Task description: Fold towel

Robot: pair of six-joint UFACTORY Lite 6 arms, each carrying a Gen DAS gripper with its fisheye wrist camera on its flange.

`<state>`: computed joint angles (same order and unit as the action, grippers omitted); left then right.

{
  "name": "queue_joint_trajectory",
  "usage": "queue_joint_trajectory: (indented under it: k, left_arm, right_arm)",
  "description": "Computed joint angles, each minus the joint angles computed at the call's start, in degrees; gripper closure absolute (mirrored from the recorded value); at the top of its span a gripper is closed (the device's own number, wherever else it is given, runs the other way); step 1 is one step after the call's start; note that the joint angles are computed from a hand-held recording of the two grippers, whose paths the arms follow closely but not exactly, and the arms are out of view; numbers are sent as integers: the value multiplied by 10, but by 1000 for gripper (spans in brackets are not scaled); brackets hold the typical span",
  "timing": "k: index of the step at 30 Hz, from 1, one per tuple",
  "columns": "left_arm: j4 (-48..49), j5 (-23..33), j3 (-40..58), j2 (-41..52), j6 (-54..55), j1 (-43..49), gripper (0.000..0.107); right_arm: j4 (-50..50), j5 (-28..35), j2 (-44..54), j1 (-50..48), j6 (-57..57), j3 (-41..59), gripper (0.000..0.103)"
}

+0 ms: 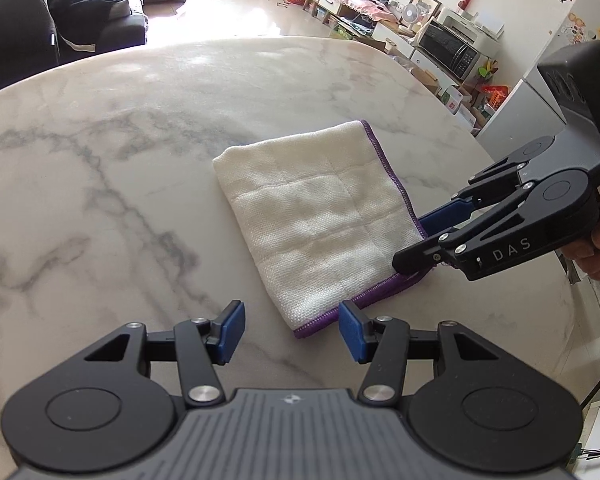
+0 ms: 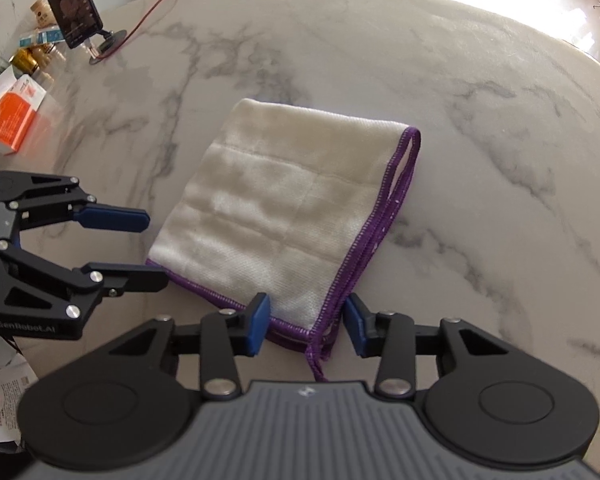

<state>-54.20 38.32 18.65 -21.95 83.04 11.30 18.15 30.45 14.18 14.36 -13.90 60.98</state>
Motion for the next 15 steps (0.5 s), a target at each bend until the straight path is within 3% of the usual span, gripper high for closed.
queue_joint_trajectory:
  k: [4,6,8,12,15]
  left_arm:
    - [42,1,2,-44,-76,-23,52]
    - [81,-21,-3,-76,-152,-56,46]
    - [125,-46,-10,-110,-233,-96,32]
    - [182,-66,-19,-153,-336,-143,24]
    - [222,-69,-11,-145,-403,-163,14]
  right_arm:
    - [-71,-2,-20,10,79,-4,44]
    - [-86,2,-33,10,98,-6,33]
    - [-120,0,-54,17,131,-17,14]
    - [-180,-1,-92,29,188,-40,1]
    - [-199,-1,-114,29,211,-54,0]
